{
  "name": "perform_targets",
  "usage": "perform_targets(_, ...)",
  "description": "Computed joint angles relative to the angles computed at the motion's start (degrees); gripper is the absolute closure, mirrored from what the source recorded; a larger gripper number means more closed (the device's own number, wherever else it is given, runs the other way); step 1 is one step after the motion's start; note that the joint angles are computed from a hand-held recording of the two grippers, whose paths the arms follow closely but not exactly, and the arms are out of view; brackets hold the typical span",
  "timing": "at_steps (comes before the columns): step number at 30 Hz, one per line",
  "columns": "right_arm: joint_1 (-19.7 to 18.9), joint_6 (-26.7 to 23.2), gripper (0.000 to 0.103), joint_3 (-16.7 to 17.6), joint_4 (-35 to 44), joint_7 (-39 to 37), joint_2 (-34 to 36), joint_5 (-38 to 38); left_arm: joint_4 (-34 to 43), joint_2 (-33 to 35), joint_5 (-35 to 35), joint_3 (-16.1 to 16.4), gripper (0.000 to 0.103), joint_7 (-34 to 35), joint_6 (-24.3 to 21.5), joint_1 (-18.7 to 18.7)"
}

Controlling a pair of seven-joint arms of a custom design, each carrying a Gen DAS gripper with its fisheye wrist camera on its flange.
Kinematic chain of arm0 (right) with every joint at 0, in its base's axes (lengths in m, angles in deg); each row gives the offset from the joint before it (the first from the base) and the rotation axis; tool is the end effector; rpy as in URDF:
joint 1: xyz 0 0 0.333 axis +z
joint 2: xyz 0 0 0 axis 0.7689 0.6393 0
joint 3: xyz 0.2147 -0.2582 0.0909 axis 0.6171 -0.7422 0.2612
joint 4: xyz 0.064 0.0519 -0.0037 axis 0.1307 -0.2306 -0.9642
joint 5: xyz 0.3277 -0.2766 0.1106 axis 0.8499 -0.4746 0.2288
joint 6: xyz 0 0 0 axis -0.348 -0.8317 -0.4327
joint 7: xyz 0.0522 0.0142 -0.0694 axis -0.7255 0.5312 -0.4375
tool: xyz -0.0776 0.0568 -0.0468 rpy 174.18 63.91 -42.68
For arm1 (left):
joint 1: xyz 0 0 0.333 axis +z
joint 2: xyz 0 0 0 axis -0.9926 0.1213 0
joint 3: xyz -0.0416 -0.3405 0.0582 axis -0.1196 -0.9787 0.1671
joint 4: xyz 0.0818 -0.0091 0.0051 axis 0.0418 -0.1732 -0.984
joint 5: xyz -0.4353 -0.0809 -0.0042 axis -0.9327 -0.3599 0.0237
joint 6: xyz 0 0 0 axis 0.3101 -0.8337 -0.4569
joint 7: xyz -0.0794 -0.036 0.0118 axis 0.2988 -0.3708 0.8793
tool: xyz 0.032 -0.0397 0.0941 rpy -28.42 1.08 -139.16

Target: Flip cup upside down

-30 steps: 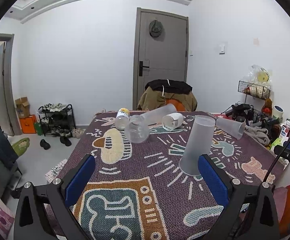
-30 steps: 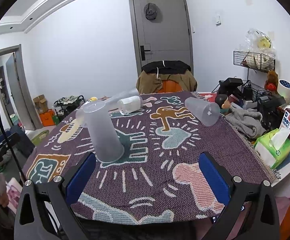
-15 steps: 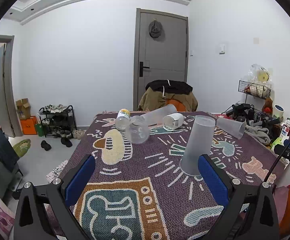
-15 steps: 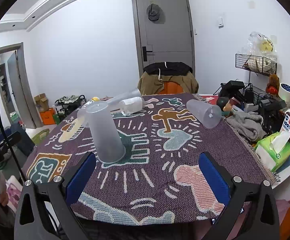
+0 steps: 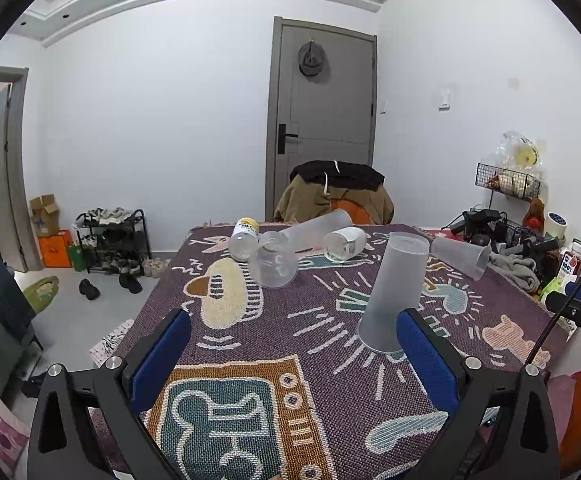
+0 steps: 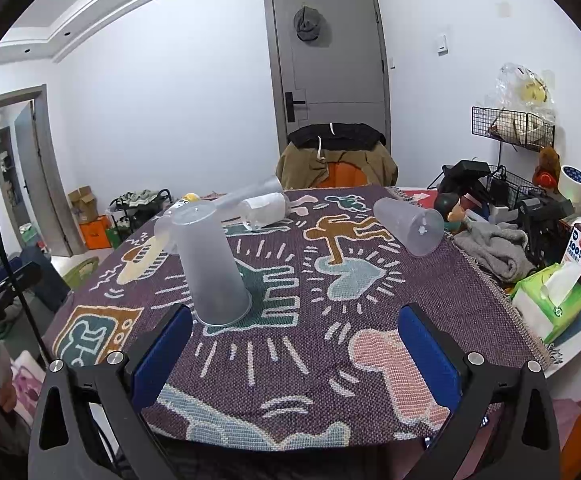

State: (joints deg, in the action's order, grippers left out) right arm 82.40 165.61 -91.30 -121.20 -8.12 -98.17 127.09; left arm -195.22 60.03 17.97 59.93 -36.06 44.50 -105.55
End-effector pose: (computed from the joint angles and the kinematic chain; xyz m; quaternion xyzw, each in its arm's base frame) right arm 0.4533 0.1453 0.5216 -0.7153 0.4761 -0.2318 0.4560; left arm 0.3494 -0.3803 0.5185 -0.6648 0.4938 -0.3550 0.4338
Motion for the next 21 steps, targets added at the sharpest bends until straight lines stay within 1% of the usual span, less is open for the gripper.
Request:
perform_targets(3, 0.1, 0.1, 0.000, -0.1, 0.0, 0.0, 0.0, 0.0, 0.4, 0.4, -0.1, -0.2, 0.000, 0.4, -0.9, -0.1)
perform_targets(9, -0.2, 0.0, 0.000, 0.1, -0.1, 0.9, 0.0, -0.9, 0.3, 0.4, -0.1, 0.1, 0.000, -0.1, -0.5, -0.2)
perform_targets(12, -0.3, -0.1, 0.000, 0.2, -0.2, 1.4, 0.0, -1.4, 0.4, 0.5, 0.0, -0.1, 0.000, 0.1, -1.0, -0.2)
perform_targets(21, -0.1, -0.4, 0.000, -0.5, 0.0, 0.6, 0.6, -0.8, 0.4, 0.5, 0.3, 0.0, 0.000, -0.1, -1.0, -0.3)
